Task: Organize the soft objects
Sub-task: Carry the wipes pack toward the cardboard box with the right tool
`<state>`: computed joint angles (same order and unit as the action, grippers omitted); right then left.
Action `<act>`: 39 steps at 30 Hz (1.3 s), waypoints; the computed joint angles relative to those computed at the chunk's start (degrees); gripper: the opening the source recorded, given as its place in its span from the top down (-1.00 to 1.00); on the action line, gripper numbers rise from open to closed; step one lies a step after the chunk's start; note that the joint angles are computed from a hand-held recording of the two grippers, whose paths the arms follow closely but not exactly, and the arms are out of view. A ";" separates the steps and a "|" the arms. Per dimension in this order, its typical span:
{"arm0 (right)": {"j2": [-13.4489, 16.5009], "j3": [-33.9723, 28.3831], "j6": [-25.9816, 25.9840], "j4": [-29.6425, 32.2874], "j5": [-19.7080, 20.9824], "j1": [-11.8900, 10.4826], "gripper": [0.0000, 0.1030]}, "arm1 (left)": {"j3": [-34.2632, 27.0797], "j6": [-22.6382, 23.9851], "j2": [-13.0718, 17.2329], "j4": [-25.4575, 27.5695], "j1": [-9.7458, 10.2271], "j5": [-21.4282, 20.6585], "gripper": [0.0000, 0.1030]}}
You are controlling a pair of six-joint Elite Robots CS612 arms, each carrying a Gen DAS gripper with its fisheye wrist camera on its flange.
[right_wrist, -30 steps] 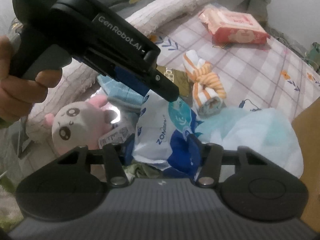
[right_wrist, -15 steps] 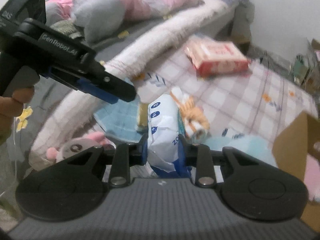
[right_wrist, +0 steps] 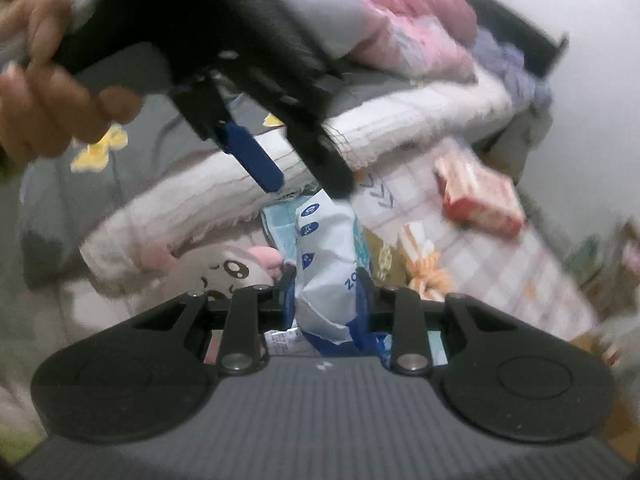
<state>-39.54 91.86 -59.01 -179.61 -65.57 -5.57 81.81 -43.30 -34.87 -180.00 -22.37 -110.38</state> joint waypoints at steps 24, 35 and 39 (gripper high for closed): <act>-1.64 -4.10 5.70 26.13 14.53 -4.39 0.05 | 0.49 9.13 0.21 5.94 -1.28 5.66 -0.07; 9.95 -23.99 38.93 51.24 24.22 -6.61 0.04 | -0.12 12.11 0.50 7.42 -0.91 3.12 -0.19; 12.69 -28.21 39.63 55.92 22.45 -5.53 0.04 | -0.42 13.49 0.66 7.50 -1.08 3.63 -0.20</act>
